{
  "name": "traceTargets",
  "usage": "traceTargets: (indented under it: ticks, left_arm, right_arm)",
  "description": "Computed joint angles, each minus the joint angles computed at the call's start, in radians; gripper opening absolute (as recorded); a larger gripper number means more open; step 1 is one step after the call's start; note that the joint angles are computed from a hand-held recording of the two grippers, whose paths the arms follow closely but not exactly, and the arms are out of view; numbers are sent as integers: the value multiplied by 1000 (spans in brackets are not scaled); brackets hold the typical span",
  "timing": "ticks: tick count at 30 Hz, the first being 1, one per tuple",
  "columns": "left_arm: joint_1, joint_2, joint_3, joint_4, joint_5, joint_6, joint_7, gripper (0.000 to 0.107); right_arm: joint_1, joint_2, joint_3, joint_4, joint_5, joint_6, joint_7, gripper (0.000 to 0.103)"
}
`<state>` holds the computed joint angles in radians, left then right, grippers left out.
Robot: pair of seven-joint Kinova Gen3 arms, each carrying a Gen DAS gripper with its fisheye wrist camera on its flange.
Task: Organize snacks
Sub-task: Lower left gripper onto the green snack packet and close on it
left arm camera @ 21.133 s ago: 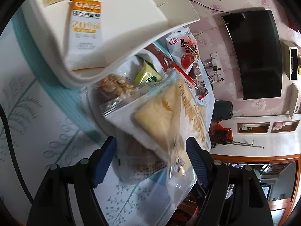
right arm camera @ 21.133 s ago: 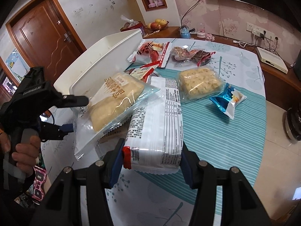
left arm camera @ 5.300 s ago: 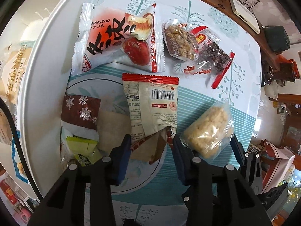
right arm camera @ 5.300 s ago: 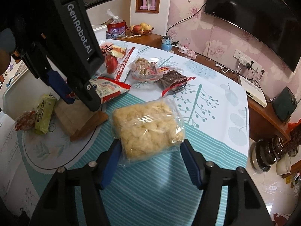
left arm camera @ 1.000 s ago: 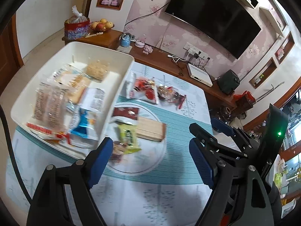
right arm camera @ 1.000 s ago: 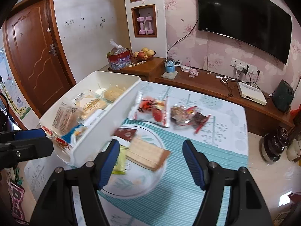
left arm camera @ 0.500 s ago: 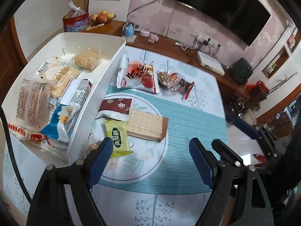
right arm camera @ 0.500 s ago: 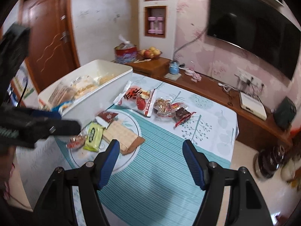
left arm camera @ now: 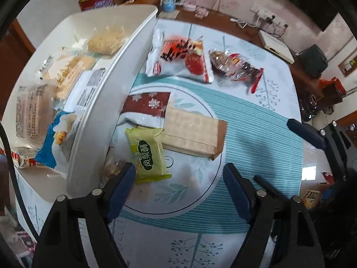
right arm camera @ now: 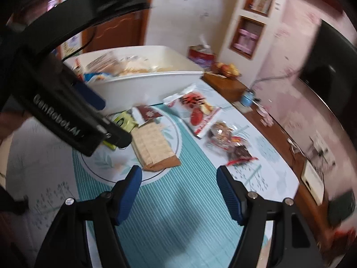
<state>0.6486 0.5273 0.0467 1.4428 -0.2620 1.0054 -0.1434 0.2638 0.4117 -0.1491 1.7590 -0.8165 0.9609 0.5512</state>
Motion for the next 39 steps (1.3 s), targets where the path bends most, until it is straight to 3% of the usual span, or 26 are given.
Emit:
traceTargets:
  ticks: [7,15,20,29,39]
  left_arm:
    - [-69,43,18,-57,81,58,-77,57]
    - [-123,83,20,-101,156,108,-138,45]
    - [-161,84,20,-73,200,68,-169,44]
    - [-185,138,22,-161,220,158,-251,41]
    - [-237,146,23,-172,280,205,-299,34]
  right_arm:
    - [-27,51,-20,-13,43,-4,31,70]
    - [-46,85,-51,-4,62,-55,21,70]
    - [-60,106,-67,-7,76,-75,-2,70]
    - [-73,136,-89,-13,99,-92,-29,70]
    - [-86,170,-105,-49,129,-67,-83,70]
